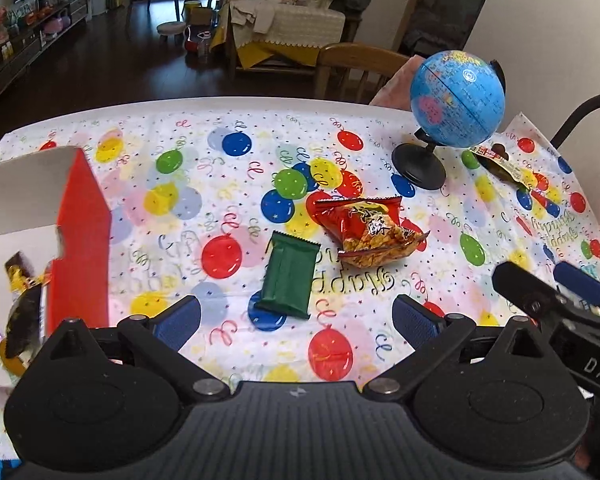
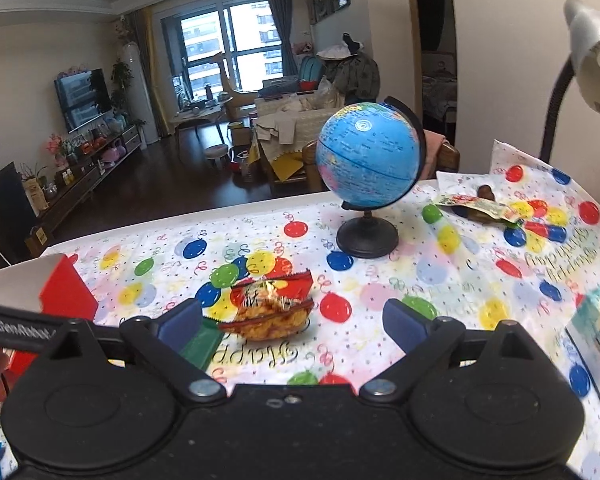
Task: Organize snacks
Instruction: 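Move both tools back to the green bar and red chip bag, then grasp the green bar with the left gripper while the right grasps the red chip bag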
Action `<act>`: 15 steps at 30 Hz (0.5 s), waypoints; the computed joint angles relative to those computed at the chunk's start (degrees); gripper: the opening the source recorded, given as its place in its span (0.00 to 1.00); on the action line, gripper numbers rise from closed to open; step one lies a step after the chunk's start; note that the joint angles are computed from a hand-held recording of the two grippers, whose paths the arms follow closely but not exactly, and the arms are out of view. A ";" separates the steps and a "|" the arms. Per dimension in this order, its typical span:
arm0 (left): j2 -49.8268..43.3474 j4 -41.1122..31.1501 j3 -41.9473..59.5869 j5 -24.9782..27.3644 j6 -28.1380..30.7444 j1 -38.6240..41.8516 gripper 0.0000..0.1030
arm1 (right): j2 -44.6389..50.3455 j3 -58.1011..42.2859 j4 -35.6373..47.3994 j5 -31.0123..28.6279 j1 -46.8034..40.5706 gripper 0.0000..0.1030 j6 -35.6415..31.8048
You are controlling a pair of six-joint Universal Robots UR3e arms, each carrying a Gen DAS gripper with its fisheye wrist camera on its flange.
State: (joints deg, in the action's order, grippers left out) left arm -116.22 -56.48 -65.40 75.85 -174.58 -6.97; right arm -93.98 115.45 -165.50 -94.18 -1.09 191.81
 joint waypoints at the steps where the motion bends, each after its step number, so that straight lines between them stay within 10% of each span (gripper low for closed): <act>1: -1.13 0.09 1.24 1.08 -0.05 -0.73 1.00 | 0.69 -0.51 -0.26 0.69 -0.59 0.95 -0.70; 15: -20.26 -6.90 23.11 8.54 1.72 -4.30 1.00 | 21.09 -19.03 3.29 3.59 -1.80 0.95 -4.23</act>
